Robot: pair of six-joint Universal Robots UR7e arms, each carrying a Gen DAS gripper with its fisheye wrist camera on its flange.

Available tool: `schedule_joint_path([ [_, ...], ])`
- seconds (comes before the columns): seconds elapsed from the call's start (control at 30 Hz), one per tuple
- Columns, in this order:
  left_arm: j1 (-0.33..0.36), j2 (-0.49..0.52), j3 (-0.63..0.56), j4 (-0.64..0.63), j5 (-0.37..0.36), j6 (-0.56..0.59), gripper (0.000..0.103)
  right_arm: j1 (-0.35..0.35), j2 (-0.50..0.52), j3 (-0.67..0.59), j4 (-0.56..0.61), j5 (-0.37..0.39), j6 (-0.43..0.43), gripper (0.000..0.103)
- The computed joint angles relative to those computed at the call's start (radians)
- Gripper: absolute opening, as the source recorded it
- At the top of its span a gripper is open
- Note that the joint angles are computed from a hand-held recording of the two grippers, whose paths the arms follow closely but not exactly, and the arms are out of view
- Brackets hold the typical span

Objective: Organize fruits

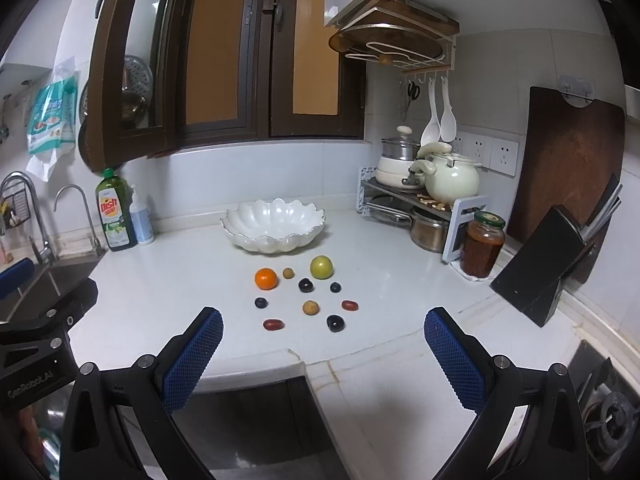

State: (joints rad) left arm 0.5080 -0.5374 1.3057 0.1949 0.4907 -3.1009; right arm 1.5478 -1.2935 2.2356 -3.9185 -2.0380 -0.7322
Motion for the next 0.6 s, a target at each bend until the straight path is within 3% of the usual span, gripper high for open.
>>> schedule_joint_path([
  [0.6, -0.012, -0.005, 0.009, -0.016, -0.013, 0.006, 0.103, -0.007, -0.020, 0.021, -0.002, 0.026, 0.007, 0.102],
])
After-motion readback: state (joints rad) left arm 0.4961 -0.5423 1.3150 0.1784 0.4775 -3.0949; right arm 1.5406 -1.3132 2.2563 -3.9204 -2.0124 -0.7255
